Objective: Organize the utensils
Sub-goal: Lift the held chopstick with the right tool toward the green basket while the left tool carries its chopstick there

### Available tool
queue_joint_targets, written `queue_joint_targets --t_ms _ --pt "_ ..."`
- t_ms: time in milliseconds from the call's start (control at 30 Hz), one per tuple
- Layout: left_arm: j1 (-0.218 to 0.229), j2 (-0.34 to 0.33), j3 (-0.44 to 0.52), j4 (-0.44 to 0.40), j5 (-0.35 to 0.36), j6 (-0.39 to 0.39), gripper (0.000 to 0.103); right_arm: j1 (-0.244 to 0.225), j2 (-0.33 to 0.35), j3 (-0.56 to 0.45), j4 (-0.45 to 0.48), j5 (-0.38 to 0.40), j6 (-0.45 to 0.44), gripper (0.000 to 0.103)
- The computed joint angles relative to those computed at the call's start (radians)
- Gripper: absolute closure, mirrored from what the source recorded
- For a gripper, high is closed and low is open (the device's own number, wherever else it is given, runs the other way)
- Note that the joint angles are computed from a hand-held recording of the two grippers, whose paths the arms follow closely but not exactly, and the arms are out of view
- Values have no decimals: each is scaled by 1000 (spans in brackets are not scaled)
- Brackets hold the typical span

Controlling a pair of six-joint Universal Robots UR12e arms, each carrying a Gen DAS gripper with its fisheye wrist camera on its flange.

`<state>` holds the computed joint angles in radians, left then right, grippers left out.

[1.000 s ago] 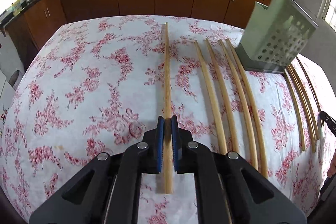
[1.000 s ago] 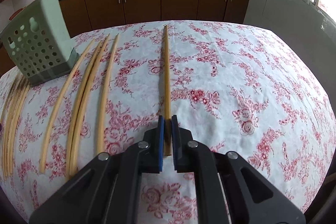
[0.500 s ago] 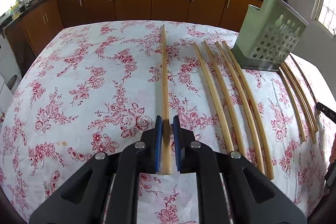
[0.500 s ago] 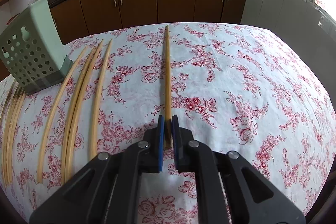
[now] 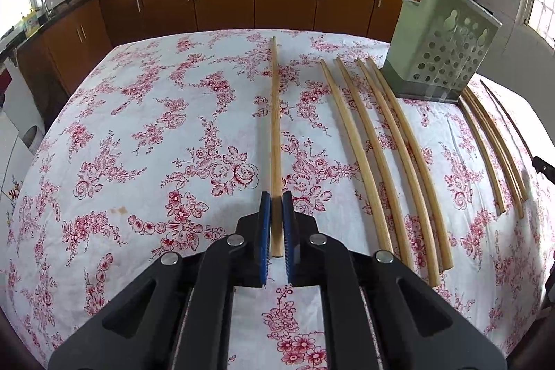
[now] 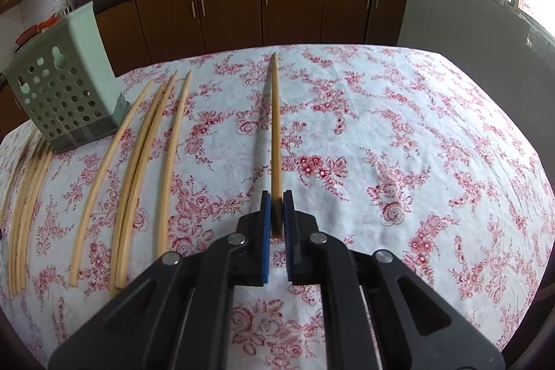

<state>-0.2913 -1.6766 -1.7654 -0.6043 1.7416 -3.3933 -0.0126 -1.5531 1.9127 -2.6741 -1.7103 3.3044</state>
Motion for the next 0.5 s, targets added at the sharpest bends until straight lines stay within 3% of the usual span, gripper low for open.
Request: queue_joint_targets --t_ms 300,500 --pt "2 45 13 195 12 7 96 -18 -72 18 -199 31 -11 95" --pt "2 39 59 278 49 8 96 -24 -79 -6 -271 48 -9 95"
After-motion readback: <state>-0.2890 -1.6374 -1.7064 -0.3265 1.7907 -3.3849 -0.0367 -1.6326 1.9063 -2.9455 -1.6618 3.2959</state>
